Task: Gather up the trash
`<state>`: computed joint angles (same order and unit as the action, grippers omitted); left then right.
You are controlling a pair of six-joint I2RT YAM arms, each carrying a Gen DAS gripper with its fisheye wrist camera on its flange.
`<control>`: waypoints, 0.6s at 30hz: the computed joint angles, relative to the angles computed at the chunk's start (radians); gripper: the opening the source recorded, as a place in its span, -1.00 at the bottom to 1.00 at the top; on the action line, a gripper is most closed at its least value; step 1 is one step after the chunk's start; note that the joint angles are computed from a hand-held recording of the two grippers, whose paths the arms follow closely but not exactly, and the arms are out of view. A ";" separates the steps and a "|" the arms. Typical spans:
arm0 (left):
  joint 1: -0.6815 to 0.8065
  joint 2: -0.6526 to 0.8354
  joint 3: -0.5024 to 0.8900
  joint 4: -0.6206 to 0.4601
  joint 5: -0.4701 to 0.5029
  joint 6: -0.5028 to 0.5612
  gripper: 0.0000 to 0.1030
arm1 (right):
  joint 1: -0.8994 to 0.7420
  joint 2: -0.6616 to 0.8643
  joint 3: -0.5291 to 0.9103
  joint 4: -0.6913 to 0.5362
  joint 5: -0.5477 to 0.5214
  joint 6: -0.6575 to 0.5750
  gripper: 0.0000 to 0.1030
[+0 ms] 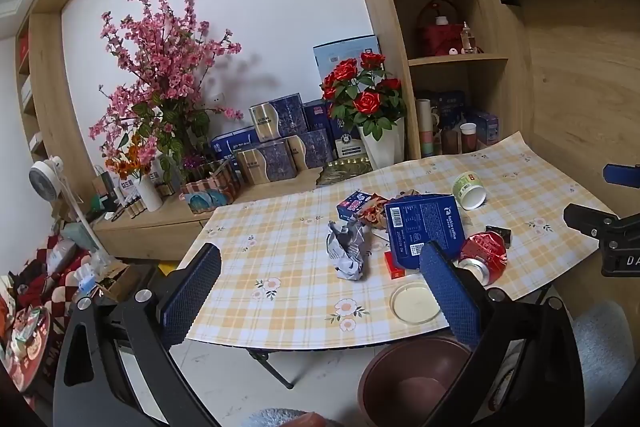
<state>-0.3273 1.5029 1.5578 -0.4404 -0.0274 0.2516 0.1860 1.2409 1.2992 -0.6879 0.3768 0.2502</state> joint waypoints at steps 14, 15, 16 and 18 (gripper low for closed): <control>0.001 -0.002 0.008 -0.020 0.000 0.003 0.89 | 0.011 -0.014 -0.018 0.010 0.010 0.015 0.89; -0.021 0.007 0.028 -0.031 -0.020 -0.003 0.89 | -0.015 -0.021 -0.023 0.013 -0.013 0.005 0.89; -0.022 0.003 0.036 -0.040 -0.020 -0.002 0.89 | -0.013 -0.021 -0.023 0.012 -0.009 0.007 0.89; -0.028 0.014 0.052 -0.040 -0.022 0.001 0.89 | -0.011 -0.016 -0.016 0.006 -0.008 0.013 0.89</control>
<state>-0.3551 1.5174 1.6099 -0.4808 -0.0497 0.2525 0.1755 1.2254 1.2834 -0.6815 0.3689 0.2636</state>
